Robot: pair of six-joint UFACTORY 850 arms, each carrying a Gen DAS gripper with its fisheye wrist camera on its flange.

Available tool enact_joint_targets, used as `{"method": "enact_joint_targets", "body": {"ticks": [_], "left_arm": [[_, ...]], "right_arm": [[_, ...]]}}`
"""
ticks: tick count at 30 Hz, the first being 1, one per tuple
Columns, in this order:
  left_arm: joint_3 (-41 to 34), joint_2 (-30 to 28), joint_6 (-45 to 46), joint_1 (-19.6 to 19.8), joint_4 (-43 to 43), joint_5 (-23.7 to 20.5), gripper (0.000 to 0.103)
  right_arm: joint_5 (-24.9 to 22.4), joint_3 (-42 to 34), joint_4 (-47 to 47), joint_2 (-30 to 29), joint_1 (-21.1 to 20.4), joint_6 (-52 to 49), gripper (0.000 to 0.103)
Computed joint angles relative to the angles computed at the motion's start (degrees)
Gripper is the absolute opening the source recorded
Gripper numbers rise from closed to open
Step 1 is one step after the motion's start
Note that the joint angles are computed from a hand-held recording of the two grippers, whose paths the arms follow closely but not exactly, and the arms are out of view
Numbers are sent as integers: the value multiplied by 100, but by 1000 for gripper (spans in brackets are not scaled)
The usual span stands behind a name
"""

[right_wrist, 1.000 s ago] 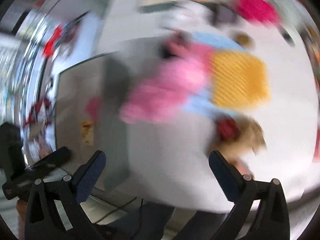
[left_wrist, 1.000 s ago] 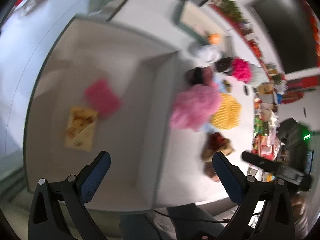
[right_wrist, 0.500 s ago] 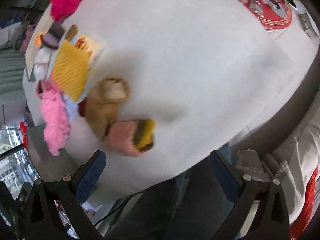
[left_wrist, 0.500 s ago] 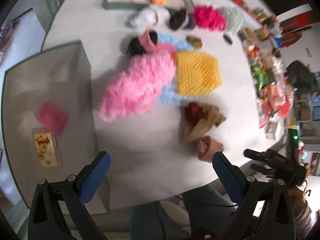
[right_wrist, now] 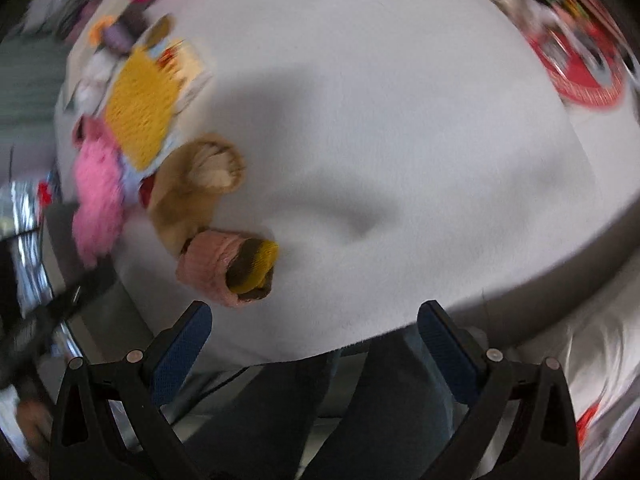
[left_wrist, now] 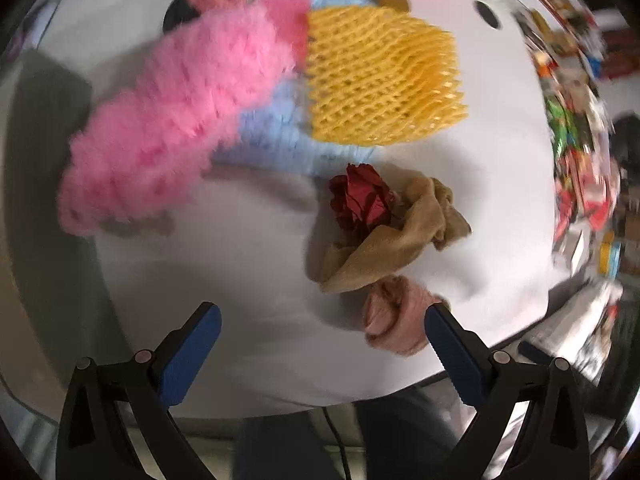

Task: Organize soft objects
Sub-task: 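Grasp the pink knit sleeve with the right tool while the left tool grasps the pink boa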

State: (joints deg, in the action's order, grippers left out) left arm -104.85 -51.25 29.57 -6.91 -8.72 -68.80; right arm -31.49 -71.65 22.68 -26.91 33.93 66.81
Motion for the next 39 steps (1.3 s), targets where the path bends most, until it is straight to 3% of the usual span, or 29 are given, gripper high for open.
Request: {"method": "enact_joint_targets", "body": {"ticks": [3, 6, 12, 14, 16, 19, 20, 24, 27, 29, 32, 34, 39], "left_arm": [[-161, -152, -350, 113, -234, -300, 102], [-202, -151, -489, 175, -68, -309, 102], [-368, -165, -737, 334, 111, -285, 102], [-302, -139, -798, 343, 298, -123, 102], [-305, -117, -847, 379, 287, -91, 102], [-30, 160, -845, 303, 458, 507, 102], [80, 272, -789, 259, 535, 762, 102], [522, 701, -349, -49, 1233, 2233, 102], [487, 598, -313, -257, 2089, 3091, 102], [116, 253, -193, -294, 2354, 3069, 102], [-502, -320, 12, -325, 2532, 2691, 102], [-667, -485, 126, -333, 2511, 2664, 102], [-1301, -1005, 233, -397, 2442, 2087, 102]], "right_arm": [[-400, -597, -597, -357, 83, -669, 103], [-745, -1314, -1004, -859, 181, -1462, 103], [-1172, -2549, -1192, -1879, 237, -2543, 103], [-1053, -2653, -932, -2024, 197, -2791, 102], [-1157, -2773, -853, -2158, 161, -2782, 95], [-1415, -2820, -818, -2258, 121, -2771, 57], [-1296, -2663, -694, -2164, 95, -2815, 53], [-1001, -1998, -427, -1672, -13, -2593, 51], [-602, -1388, 12, -1229, -119, -2514, 51], [-518, -1141, -20, -1007, -158, -2353, 52], [-526, -971, -204, -769, -177, -2043, 52], [-454, -789, -164, -588, -178, -1961, 53], [-407, -518, -330, -329, -140, -1593, 53]]}}
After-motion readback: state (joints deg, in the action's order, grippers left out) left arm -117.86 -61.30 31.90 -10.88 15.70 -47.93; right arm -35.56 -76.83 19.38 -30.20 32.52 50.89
